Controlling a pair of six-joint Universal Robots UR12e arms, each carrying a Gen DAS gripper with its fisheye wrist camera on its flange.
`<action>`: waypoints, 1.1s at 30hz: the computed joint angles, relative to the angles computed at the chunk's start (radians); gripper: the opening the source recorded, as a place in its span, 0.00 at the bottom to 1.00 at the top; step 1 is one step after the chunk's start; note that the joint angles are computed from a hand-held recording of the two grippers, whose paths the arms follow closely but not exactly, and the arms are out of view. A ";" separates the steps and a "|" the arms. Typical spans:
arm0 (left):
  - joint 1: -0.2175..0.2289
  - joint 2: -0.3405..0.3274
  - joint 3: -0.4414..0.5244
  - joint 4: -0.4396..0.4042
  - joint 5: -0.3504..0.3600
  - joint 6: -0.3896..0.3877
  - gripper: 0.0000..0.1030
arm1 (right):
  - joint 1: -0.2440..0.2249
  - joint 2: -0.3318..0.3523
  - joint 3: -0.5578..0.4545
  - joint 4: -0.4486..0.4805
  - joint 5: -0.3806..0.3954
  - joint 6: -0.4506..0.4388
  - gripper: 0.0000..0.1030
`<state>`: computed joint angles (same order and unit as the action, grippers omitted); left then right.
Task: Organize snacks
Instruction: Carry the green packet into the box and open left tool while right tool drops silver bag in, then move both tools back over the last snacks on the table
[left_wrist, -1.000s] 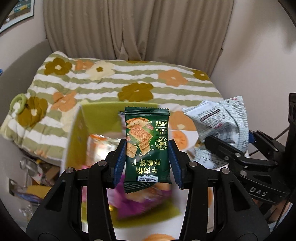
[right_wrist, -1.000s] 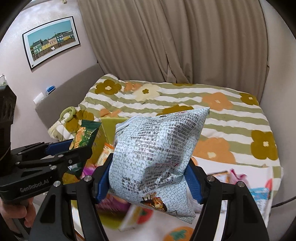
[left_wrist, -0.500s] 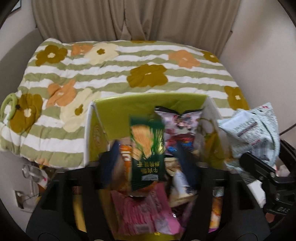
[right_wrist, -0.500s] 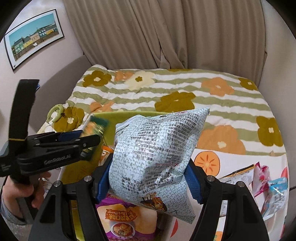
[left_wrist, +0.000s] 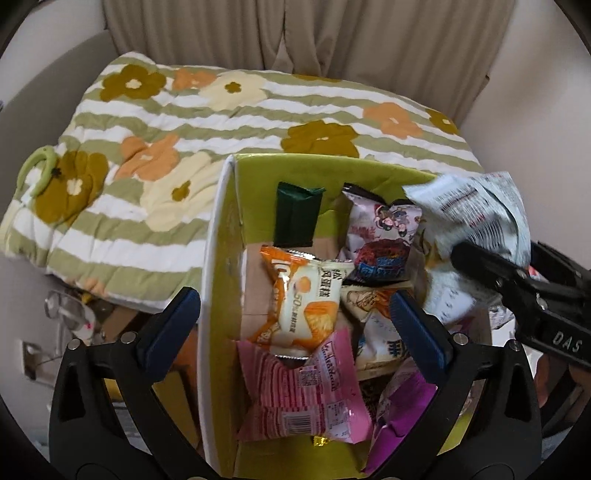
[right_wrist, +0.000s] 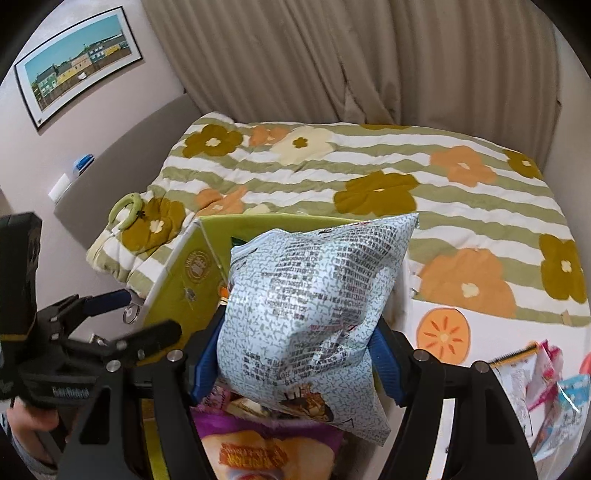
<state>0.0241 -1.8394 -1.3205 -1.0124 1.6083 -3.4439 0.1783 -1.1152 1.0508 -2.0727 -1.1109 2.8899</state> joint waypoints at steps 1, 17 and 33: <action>0.000 -0.001 0.002 -0.002 0.001 -0.001 0.99 | 0.003 0.008 -0.012 0.010 0.003 -0.005 0.65; -0.002 0.025 -0.035 -0.031 0.016 -0.038 0.99 | 0.018 0.025 -0.016 0.011 0.011 -0.032 0.92; -0.040 0.099 -0.071 0.049 0.077 -0.033 0.99 | -0.006 -0.080 0.083 -0.088 0.028 0.003 0.92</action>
